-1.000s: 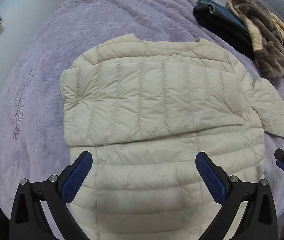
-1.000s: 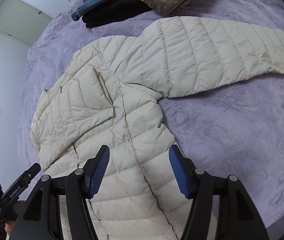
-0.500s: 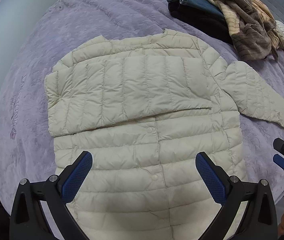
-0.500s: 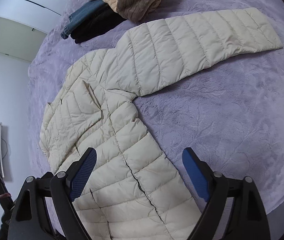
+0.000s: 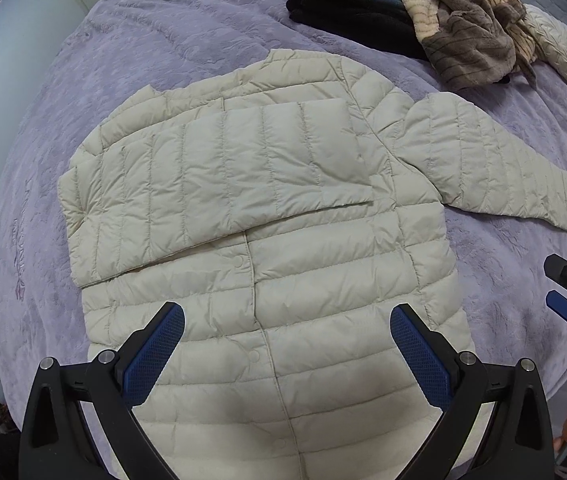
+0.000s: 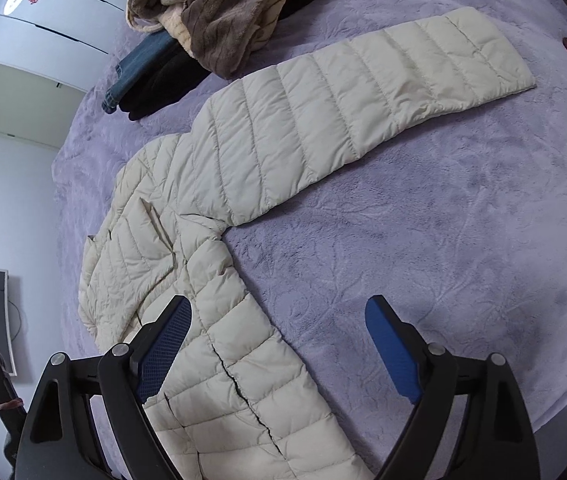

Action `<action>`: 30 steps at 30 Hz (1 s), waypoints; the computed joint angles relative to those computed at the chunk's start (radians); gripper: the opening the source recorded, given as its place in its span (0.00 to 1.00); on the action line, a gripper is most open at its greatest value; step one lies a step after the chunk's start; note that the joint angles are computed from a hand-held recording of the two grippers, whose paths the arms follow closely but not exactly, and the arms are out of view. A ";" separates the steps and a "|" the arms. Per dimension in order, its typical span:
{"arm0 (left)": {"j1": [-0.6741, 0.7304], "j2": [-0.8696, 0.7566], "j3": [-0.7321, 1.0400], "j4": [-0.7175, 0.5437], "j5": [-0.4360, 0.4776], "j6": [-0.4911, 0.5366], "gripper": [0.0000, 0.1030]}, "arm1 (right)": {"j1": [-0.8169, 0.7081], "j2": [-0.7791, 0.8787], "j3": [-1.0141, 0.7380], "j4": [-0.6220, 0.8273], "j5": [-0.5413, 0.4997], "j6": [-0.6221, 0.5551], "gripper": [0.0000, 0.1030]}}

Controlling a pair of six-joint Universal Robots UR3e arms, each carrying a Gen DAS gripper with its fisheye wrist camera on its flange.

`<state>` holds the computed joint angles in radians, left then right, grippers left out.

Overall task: Fold large clothes
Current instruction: 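Release the folded side and move the right tool to the other sleeve, then grasp the other sleeve cuff with the right tool and lift it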

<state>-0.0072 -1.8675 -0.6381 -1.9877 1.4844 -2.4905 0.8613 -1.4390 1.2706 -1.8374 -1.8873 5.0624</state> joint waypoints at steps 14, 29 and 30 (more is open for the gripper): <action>-0.132 0.023 -0.163 0.105 0.048 -0.039 1.00 | -0.076 -0.448 0.623 -0.223 -0.031 0.184 0.88; -0.158 0.018 -0.233 0.178 0.056 -0.100 1.00 | -0.389 -0.739 1.291 -0.986 -0.016 0.126 0.88; -0.158 0.017 -0.233 0.179 0.058 -0.102 1.00 | -0.400 -0.718 1.308 -1.047 -0.018 0.123 0.88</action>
